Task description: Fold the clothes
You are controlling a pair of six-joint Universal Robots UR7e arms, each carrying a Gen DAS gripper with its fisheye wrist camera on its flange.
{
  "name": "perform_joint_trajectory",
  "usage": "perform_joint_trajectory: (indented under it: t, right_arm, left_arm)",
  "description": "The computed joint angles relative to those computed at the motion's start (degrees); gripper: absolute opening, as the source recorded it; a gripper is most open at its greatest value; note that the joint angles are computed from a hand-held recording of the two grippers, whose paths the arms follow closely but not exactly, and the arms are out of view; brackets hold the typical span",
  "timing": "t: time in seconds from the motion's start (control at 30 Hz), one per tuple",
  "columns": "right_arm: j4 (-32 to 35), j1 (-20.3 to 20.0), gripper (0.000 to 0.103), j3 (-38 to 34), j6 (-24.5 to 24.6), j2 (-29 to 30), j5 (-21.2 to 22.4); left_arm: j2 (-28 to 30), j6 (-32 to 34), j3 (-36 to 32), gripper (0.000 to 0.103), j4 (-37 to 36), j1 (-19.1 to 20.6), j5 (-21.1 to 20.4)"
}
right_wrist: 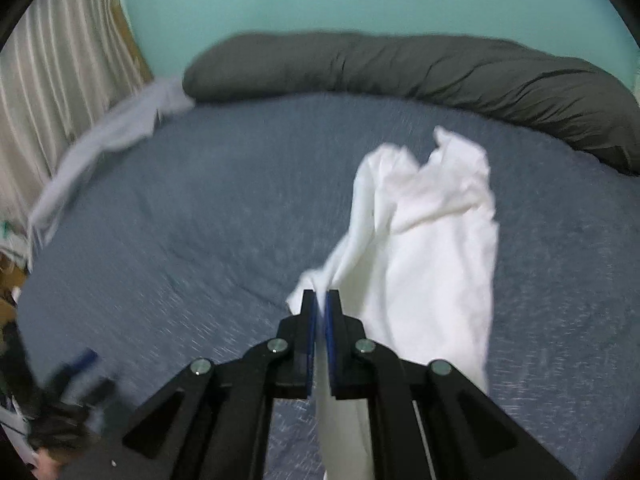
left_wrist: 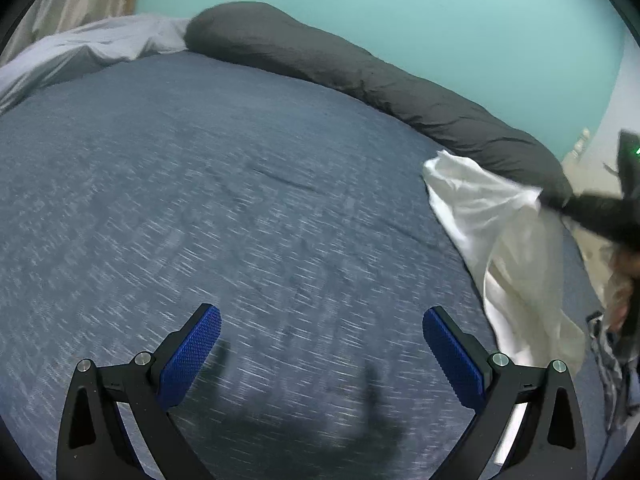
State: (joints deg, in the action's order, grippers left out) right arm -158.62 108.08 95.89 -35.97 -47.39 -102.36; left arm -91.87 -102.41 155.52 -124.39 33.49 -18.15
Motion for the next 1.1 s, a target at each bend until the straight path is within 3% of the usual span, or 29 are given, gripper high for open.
perform_joint_trajectory:
  t: [0.17,0.3,0.4,0.5,0.7,0.9,0.97,1.1]
  right_arm:
    - [1.5,0.8,0.004,-0.3,2.5,-5.1,3.0]
    - [1.5,-0.7,0.004,0.6,3.7,-9.6,3.8]
    - [1.8,-3.0,0.004,1.2,4.4,-11.9,1.9]
    - [2.3,-5.9,0.004,1.8,4.7,-12.7,-0.4]
    - [2.8,-10.6,0.004,3.2,6.1,-12.3,-2.2]
    - [2.9,-12.6,0.007,3.8,4.8,-11.5,-3.8]
    - [1.6,-12.7,0.010,4.4,3.4,-11.2,-3.7]
    - [-1.2,-12.8,0.034,5.2,1.1,-10.9,-2.6]
  left_arm:
    - [7.2,9.5,0.5,0.103,-14.9,-0.5,0.0]
    - [10.6,13.0,0.0,0.103,-19.8,-0.5,-0.1]
    - [11.9,15.0,-0.1,0.103,-22.6,-0.4,-0.2]
    - [14.3,18.0,0.0,0.103,-27.6,-0.2,-0.8]
    - [23.1,30.2,-0.9,0.103,-45.3,1.3,-3.0]
    - [27.7,35.4,-2.2,0.103,-50.8,1.6,-3.7]
    - [28.0,35.3,-2.3,0.103,-50.8,1.6,-3.8]
    - [28.2,35.3,-2.4,0.103,-50.8,1.6,-4.1]
